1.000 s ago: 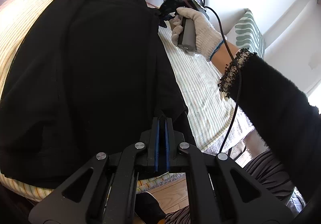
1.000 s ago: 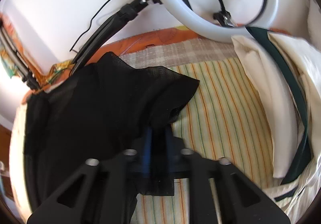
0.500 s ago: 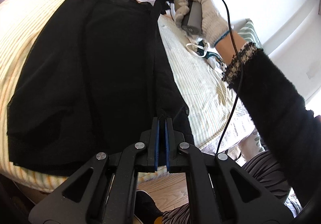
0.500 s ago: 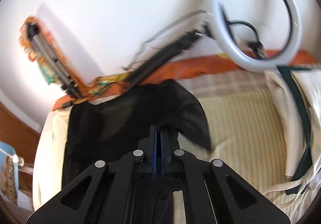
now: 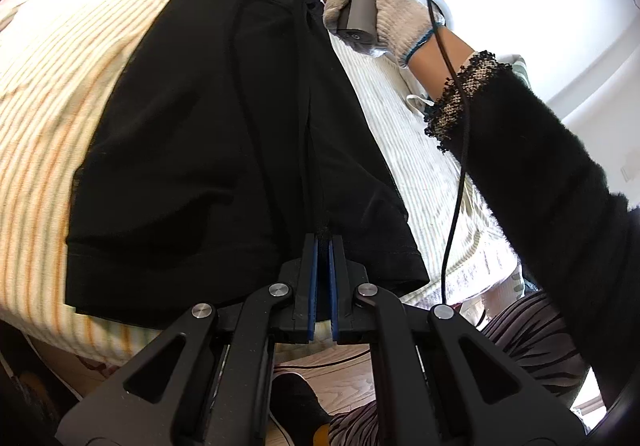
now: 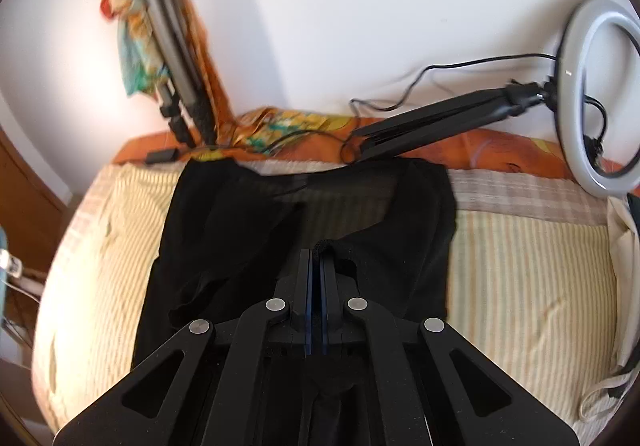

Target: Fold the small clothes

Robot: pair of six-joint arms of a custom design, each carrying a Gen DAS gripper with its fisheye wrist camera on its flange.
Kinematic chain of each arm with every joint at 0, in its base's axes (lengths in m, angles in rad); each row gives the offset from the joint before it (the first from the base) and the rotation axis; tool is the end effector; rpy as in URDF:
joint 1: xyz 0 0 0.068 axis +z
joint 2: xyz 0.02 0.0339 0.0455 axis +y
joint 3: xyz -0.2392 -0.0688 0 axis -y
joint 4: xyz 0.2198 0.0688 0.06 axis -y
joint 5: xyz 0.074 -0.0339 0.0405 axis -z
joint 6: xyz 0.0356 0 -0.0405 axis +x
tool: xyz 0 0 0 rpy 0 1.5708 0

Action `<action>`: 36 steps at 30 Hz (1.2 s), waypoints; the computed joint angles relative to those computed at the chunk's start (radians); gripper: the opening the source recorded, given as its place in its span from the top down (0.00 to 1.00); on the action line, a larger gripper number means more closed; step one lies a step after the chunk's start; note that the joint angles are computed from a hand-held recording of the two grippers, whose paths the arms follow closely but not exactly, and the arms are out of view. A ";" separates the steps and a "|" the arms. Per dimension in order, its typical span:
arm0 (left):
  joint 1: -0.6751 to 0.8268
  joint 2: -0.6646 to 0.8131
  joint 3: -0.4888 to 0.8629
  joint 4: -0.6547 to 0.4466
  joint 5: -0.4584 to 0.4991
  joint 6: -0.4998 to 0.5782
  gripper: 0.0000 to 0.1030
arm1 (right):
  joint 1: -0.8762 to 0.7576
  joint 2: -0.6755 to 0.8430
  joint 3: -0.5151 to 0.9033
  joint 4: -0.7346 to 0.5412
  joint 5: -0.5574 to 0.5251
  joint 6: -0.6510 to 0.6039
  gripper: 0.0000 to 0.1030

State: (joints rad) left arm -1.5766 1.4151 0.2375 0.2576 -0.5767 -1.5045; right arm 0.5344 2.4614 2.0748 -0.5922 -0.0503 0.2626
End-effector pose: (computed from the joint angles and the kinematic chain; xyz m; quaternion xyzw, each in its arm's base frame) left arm 0.0183 -0.1856 0.0872 -0.0581 0.9111 -0.2982 0.2786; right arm 0.4236 0.2528 0.1457 -0.1368 0.9464 0.1353 0.2594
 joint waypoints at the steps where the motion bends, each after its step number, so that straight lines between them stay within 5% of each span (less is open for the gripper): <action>1: -0.009 -0.001 -0.004 -0.005 -0.009 -0.012 0.98 | 0.005 0.012 0.012 -0.005 0.002 0.000 0.98; 8: -0.038 -0.057 0.038 -0.186 -0.058 -0.043 0.97 | 0.007 0.099 0.101 -0.064 -0.049 -0.026 0.96; 10: -0.019 -0.084 0.017 -0.181 -0.035 -0.031 0.97 | -0.005 0.089 0.096 -0.086 -0.087 -0.029 0.83; 15: 0.001 -0.121 -0.003 -0.179 -0.001 -0.022 0.97 | -0.075 -0.207 -0.257 0.041 -0.154 -0.034 0.67; 24: -0.085 -0.253 0.095 -0.453 -0.056 -0.032 0.97 | -0.145 -0.899 -0.924 -0.033 -0.226 -0.104 0.66; 26: -0.081 -0.242 0.088 -0.432 -0.014 -0.036 0.93 | -0.109 -1.061 -1.074 -0.067 -0.193 -0.102 0.66; 33: -0.145 -0.380 0.100 -0.658 -0.064 -0.113 0.90 | 0.062 -1.480 -1.546 -0.115 -0.193 0.056 0.66; 36: -0.042 -0.457 0.075 -0.625 0.011 -0.010 0.90 | 0.109 -1.584 -1.639 -0.107 -0.216 0.122 0.66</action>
